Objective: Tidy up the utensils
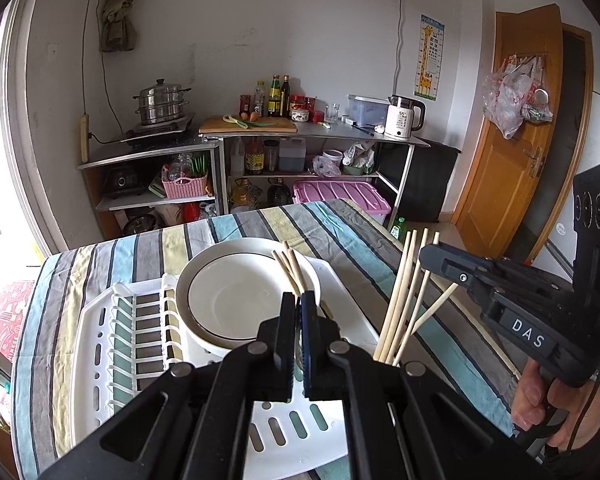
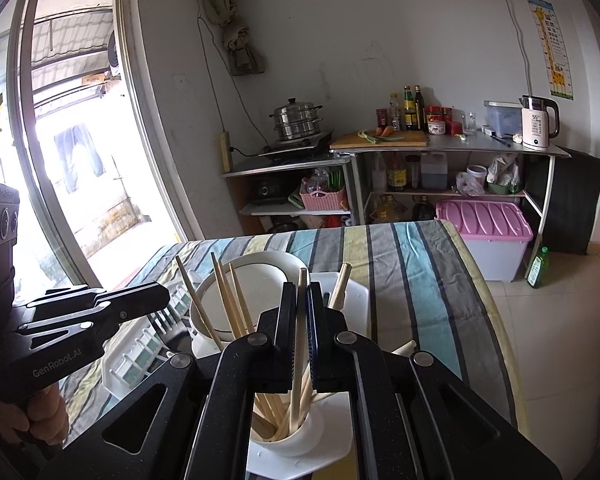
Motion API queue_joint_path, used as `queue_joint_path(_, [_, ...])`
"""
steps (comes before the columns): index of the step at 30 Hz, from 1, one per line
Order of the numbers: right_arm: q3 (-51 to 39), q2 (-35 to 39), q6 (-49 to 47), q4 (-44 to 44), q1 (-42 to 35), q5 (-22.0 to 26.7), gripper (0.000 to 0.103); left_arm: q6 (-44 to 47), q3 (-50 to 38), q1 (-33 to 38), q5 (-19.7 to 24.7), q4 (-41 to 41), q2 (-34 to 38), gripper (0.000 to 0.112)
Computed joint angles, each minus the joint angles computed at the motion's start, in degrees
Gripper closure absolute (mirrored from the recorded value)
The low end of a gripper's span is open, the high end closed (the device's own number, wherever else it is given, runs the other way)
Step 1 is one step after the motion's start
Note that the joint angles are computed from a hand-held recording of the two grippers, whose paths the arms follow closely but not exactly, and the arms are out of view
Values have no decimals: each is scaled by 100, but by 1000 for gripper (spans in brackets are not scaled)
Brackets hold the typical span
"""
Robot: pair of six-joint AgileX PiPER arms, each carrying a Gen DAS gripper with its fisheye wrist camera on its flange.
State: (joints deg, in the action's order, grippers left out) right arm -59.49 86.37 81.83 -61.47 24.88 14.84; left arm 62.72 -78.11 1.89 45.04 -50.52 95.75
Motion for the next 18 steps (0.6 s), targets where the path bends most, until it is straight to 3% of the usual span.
queue_joint_path(5, [-51, -6, -531, 534, 9, 84, 97, -25, 41, 69, 21, -86, -1, 108])
queue_joint_path(7, [-42, -27, -621, 612, 26, 137, 87, 6, 92, 93, 12, -124, -37, 105])
queue_joint_path(8, [-1, -53, -548, 550, 27, 119, 79, 23, 106, 114, 23, -147, -47, 101])
queue_joint_path(9, [50, -99, -424, 440, 37, 90, 77, 29, 118, 136, 32, -166, -59, 95])
queue_joint_path(11, [98, -158, -416, 420, 56, 80, 77, 129, 184, 223, 78, -305, -102, 89])
queue_joint_path(18, [322, -488, -139, 204, 266, 311, 76, 453, 524, 553, 269, -650, -369, 86])
